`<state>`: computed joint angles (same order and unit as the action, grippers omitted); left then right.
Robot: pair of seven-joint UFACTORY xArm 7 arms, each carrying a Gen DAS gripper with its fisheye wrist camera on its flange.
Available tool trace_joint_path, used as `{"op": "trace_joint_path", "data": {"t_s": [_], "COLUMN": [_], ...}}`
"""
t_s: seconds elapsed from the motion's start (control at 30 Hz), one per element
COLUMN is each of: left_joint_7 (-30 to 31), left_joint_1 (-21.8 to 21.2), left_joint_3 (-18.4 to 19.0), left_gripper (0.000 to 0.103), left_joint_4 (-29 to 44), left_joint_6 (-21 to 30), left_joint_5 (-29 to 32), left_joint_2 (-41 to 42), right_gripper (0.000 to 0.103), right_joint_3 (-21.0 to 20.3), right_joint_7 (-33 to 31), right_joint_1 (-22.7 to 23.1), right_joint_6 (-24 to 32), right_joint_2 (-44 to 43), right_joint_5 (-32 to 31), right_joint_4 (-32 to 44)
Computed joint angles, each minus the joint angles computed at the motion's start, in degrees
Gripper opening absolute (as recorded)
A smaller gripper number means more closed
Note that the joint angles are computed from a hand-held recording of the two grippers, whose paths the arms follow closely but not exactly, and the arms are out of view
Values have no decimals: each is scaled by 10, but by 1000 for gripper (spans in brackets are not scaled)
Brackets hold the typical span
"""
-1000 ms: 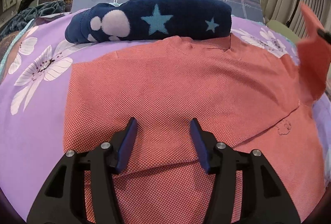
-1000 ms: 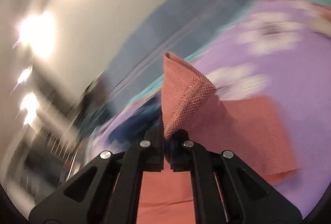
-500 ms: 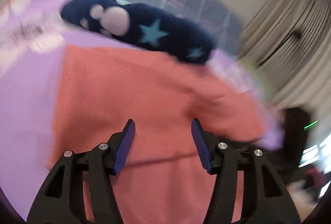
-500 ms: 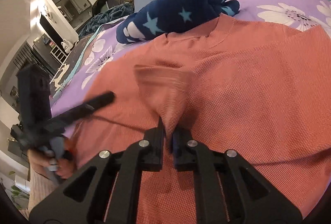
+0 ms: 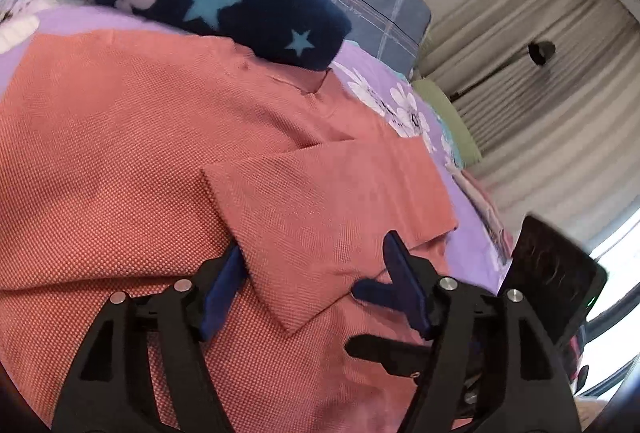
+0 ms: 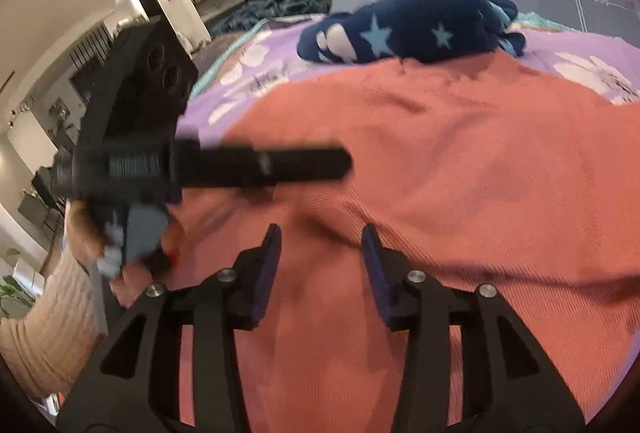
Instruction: Fold small clothes
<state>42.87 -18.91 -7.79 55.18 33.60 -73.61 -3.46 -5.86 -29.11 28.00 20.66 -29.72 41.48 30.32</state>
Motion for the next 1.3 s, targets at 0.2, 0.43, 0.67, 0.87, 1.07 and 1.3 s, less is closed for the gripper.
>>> {"op": "trace_joint_path", "data": {"t_s": [0.2,0.43,0.67,0.87,1.07,1.3], "left_joint_7": [-122,-186,-280,-425,-534,-509], "left_joint_1": [-16,-53,-30,45,75,32], "left_joint_3": [-23,-29,-8,-5,8,29], "left_gripper": [2,3,3,3,28,43], "left_joint_4": [-2,27,55,18,-29,-71], "left_joint_6": [-73,-148,-165,-156,-144,-230], "left_joint_5": [171,330,487,655,789,734], "left_joint_2": [2,-54,-68,-32,-6,-43], "right_gripper": [45,37,38,39,48,49], "right_joint_3": [-54,-77,-96,-74,-78,-1], "right_joint_7": [8,-4,56,127,163,254], "right_joint_1": [-12,-28,-12,-32,-21,-102], "right_joint_6": [5,-43,-125,-125,-132,-75], "right_joint_2": [-59,-81,-83,-56,-60,-70], "right_joint_5": [42,142,125,51,-2,-119], "right_joint_4": [-49,-67,-84,-80,-87,-84]}}
